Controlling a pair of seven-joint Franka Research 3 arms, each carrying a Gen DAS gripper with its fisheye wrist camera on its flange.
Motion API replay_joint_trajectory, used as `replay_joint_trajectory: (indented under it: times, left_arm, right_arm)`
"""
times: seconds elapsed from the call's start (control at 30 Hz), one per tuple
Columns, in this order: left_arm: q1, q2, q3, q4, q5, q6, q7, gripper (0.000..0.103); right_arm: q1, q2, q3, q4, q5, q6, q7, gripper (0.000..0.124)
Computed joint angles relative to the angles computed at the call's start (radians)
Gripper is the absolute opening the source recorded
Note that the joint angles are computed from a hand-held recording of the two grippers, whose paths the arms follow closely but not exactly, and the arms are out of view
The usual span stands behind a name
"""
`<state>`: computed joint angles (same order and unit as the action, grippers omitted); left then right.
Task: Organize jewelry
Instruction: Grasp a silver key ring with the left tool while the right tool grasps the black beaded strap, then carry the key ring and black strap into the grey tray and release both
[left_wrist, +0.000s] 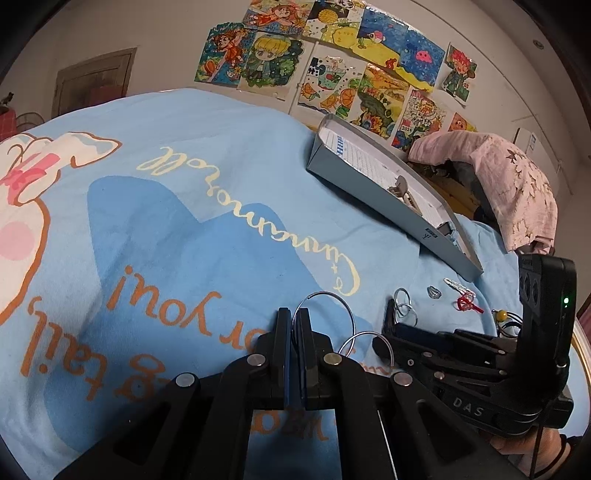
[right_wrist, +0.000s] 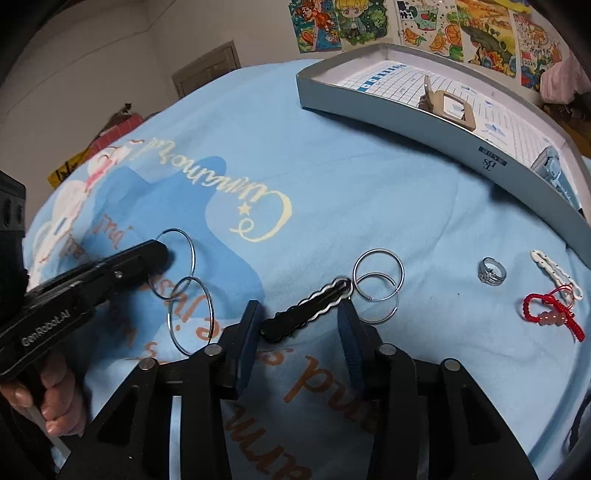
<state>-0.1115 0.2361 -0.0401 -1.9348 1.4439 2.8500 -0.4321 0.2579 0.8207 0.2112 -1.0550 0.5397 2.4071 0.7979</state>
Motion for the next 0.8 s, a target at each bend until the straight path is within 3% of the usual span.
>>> replay_joint_trajectory:
  times: [0.1, 0.5, 0.63, 0.8]
  left_arm:
    - [-0.004, -0.006, 0.004, 0.002, 0.076, 0.011, -0.063, 0.003]
    - [0.011, -0.019, -0.021, 0.011, 0.174, 0.013, -0.125, 0.003]
    - [0.022, 0.0, -0.028, 0.059, 0.027, 0.034, 0.069, 0.003]
    - [0.013, 0.055, -0.017, 0.193, -0.175, 0.021, 0.343, 0.003]
  right_arm:
    - [-0.01, -0.022, 0.009, -0.042, 0.02, 0.026, -0.013, 0.016]
    - [-0.084, -0.112, 0.078, -0.216, 0.193, 0.146, -0.16, 0.015]
    - [-0.138, -0.159, 0.12, -0.276, 0.326, 0.185, -0.252, 0.015]
    - [-0.147, -0.167, 0.095, -0.241, 0.388, 0.179, -0.284, 0.015]
